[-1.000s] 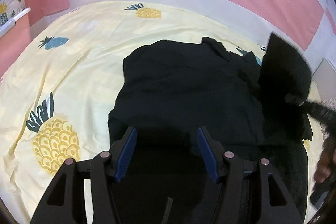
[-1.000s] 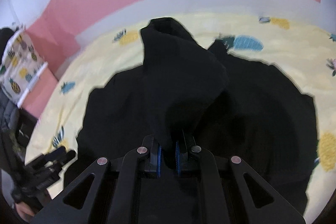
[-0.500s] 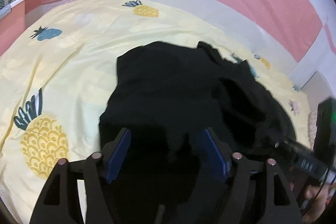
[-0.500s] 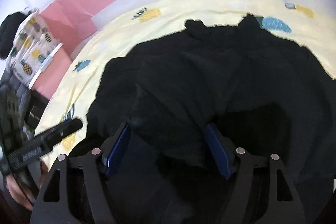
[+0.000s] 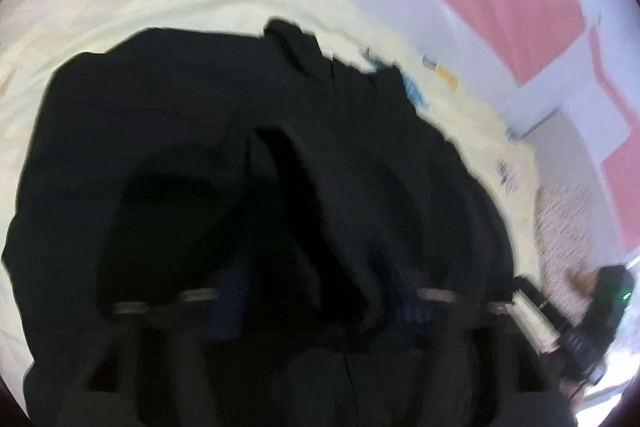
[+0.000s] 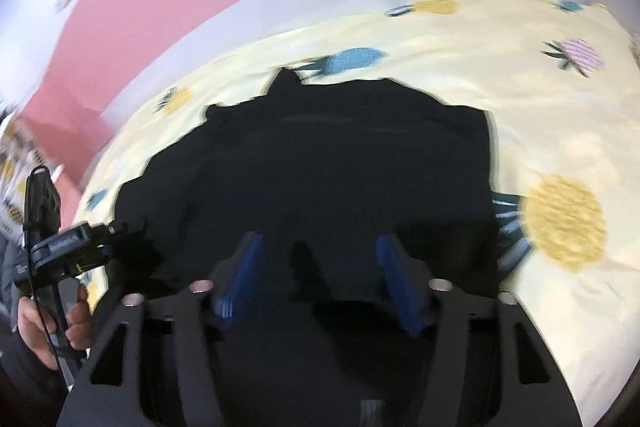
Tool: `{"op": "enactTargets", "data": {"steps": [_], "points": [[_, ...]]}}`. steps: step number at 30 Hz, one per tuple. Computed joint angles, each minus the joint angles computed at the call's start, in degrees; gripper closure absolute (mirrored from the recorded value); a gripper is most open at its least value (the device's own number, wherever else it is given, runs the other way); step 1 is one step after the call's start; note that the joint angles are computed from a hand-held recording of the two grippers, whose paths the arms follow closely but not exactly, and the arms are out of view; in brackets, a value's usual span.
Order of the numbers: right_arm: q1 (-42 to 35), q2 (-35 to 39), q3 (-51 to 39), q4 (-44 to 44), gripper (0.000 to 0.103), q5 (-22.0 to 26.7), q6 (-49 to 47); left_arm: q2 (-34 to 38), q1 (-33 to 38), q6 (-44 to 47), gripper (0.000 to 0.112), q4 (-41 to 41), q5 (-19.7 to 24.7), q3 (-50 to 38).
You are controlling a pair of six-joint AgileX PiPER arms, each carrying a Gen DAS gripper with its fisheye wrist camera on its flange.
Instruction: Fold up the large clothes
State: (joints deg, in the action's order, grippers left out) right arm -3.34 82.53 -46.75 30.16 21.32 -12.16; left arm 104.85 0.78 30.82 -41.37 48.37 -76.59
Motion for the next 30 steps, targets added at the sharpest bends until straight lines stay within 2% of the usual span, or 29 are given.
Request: {"op": "enactTargets", "data": {"steps": [1,2,3,5,7,9,11,13,15,17,19,22,25,27,28,30], "points": [[-1.07,-0.04,0.14,-0.86,0.064,0.18,0.45,-0.86,-0.90,0.13,0.092,1.20,-1.90,0.71],[-2.12,0.09,0.12,-0.92,0.067,0.32,-0.06,-3.09,-0.76,2.40,0.100,0.11,-3.98,2.58],[-2.80,0.09,0.12,-1.65,0.071,0.04,-0.10,-5.09,-0.30,5.55,0.101,-1.67,-5.92,4.33],[-2.38,0.25,-0.13,-6.54,0.074,-1.39,3.54,-7.52,-0.06,9.01,0.101,-3.02,-9.29,6.07],[-1.06,2.37,-1.13,-11.21,0.078,-2.58,7.72,-6.40,-0.48,6.99,0.101,0.69,-11.29,5.87],[-0.77,5.39,-1.49,-12.44,0.079,-3.24,7.82,-4.35,-0.98,4.90,0.101,3.45,-12.91,6.31],[-0.25,9.19,-2.35,-14.48,0.080,-2.36,9.02,-3.30,-1.46,6.41,0.101,3.46,-15.77,8.31],[1.41,12.20,-2.19,-20.11,0.080,-4.30,12.61,-3.30,-2.56,8.85,0.100,3.20,-19.89,11.04],[2.84,12.41,-2.77,-26.76,0.080,-3.63,18.34,-2.97,-2.90,7.93,0.097,4.07,-20.75,11.76],[2.89,11.55,-4.51,-28.44,0.080,0.17,19.71,-4.25,-2.57,4.90,0.096,7.17,-20.28,12.06],[2.20,8.49,-4.26,-26.92,0.080,1.33,18.07,-6.35,-1.75,2.63,0.096,9.60,-19.47,12.17],[-0.65,3.63,-2.94,-24.32,0.080,0.40,14.75,-10.40,0.86,-1.86,0.097,14.04,-19.22,12.03],[-2.93,3.51,-5.40,-22.08,0.080,1.03,12.03,-12.93,2.13,-3.19,0.096,12.30,-17.22,9.50],[-3.01,5.82,-8.53,-23.22,0.080,1.19,12.79,-12.79,-0.52,-2.60,0.096,11.29,-17.86,7.34],[-2.85,6.23,-8.58,-23.02,0.080,0.46,12.66,-12.03,-2.90,-2.14,0.096,11.78,-19.57,6.58],[-2.38,9.45,-11.06,-23.31,0.080,-0.64,13.60,-8.80,-7.18,-4.70,0.096,15.82,-21.97,4.62]]}}
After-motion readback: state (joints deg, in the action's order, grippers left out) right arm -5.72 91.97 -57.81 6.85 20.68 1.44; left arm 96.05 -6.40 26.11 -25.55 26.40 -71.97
